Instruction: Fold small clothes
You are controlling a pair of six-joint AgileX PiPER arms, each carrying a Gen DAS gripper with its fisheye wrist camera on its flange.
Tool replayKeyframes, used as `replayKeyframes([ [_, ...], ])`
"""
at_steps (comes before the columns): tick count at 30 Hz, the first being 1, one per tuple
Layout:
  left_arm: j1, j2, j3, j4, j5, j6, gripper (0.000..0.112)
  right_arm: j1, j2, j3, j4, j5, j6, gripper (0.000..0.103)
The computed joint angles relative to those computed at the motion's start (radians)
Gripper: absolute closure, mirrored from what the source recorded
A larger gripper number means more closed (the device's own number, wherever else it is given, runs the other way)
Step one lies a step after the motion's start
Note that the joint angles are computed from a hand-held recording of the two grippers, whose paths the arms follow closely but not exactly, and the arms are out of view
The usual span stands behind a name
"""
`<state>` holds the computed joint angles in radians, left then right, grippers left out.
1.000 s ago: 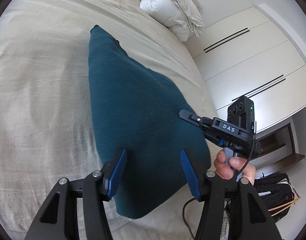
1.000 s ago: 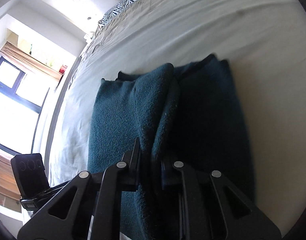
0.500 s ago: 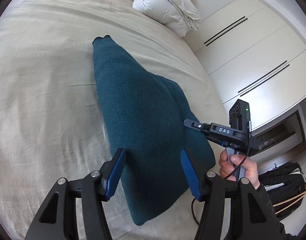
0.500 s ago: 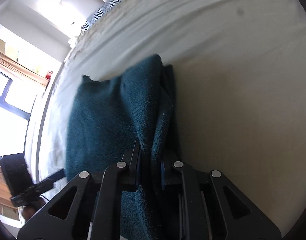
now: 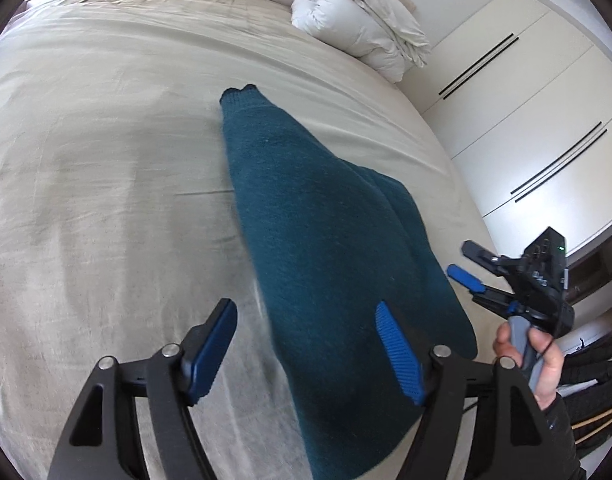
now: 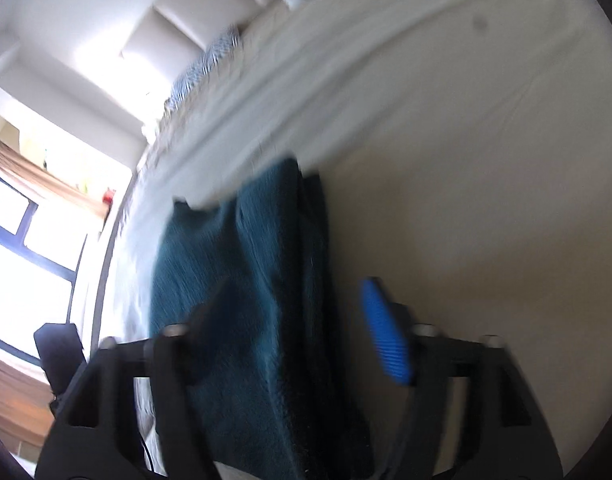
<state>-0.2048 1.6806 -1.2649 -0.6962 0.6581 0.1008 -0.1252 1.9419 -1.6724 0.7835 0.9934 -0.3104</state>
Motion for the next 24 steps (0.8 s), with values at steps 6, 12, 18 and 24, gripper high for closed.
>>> replayKeyframes([
  [6,0.000,0.082,-0.079,-0.015,0.054,0.009,0.038,0.028,0.130,-0.177,-0.074,0.137,0.079,0.032],
  [12,0.042,0.161,-0.119,-0.109,0.092,0.050,0.038,0.057,0.190,-0.197,-0.027,0.165,0.035,0.055],
  [18,0.011,0.211,-0.228,0.011,0.142,-0.009,0.059,0.078,0.249,-0.286,-0.076,0.216,0.076,0.067],
  [24,-0.042,0.223,-0.306,0.179,0.174,-0.150,0.070,0.186,0.152,-0.219,-0.288,0.108,0.130,0.079],
])
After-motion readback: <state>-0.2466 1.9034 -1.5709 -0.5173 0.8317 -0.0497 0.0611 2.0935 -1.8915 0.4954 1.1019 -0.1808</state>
